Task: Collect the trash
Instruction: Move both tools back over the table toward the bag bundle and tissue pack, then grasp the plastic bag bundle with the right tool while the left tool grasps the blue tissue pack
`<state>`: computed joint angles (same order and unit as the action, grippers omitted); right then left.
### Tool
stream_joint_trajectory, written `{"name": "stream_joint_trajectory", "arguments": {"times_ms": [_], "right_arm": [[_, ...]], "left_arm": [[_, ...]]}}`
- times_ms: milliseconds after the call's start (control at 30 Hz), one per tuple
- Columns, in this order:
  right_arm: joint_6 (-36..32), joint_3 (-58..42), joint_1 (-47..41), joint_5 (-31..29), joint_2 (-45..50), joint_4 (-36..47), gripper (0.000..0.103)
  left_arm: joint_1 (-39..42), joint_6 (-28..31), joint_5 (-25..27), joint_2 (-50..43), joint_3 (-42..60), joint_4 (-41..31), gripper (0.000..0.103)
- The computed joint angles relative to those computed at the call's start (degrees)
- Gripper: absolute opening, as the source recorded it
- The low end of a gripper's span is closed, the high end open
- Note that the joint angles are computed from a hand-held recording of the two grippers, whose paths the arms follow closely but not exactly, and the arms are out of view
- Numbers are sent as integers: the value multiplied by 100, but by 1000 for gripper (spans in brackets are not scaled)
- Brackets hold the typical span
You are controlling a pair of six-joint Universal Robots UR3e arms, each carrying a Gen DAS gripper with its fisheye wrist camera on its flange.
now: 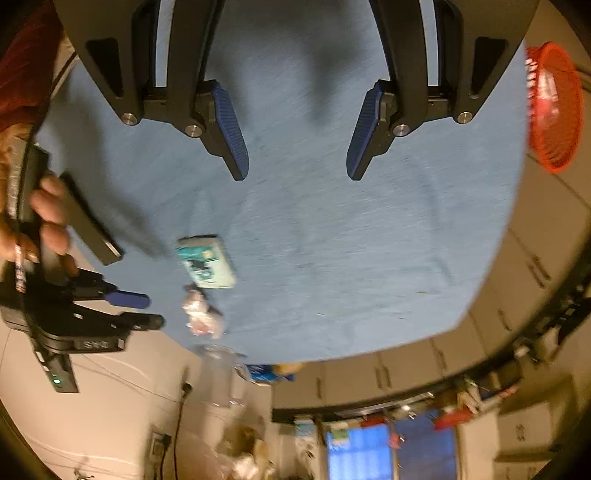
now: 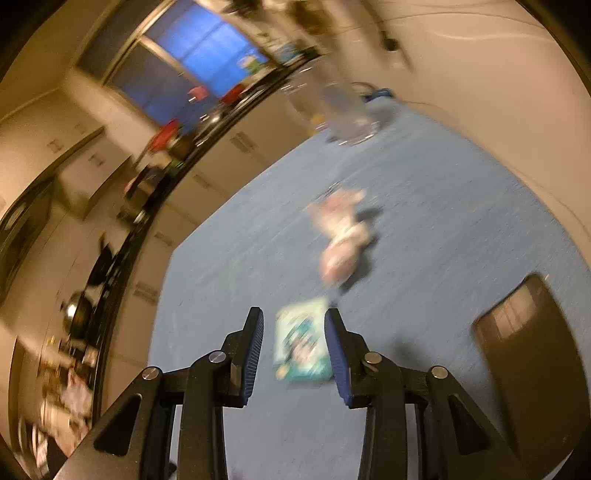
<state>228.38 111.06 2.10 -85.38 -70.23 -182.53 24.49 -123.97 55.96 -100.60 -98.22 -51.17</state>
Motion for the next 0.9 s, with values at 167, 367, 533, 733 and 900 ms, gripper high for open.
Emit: {"name": "stream_joint_trajectory", "arguments": {"times_ms": [167, 367, 533, 733, 900], "right_arm": [[-80, -586, -434, 62, 424, 616, 44], [-373, -1735, -461, -97, 1253, 1324, 44], [-697, -2069, -445, -65, 1575, 1487, 44], [-712, -1909, -585, 380, 1724, 1074, 32], [-471, -1134, -656, 239, 1275, 257, 31]], "left_arm": [[-647, -409, 147, -664, 887, -415, 60], [-853, -707, 162, -1114, 1454, -531, 63], [-1006, -882, 234, -1434, 1918, -640, 65], [-1394, -1282, 361, -1974, 2768, -979, 67], [-1735, -1621, 471, -2462, 3510, -1311, 69]]}}
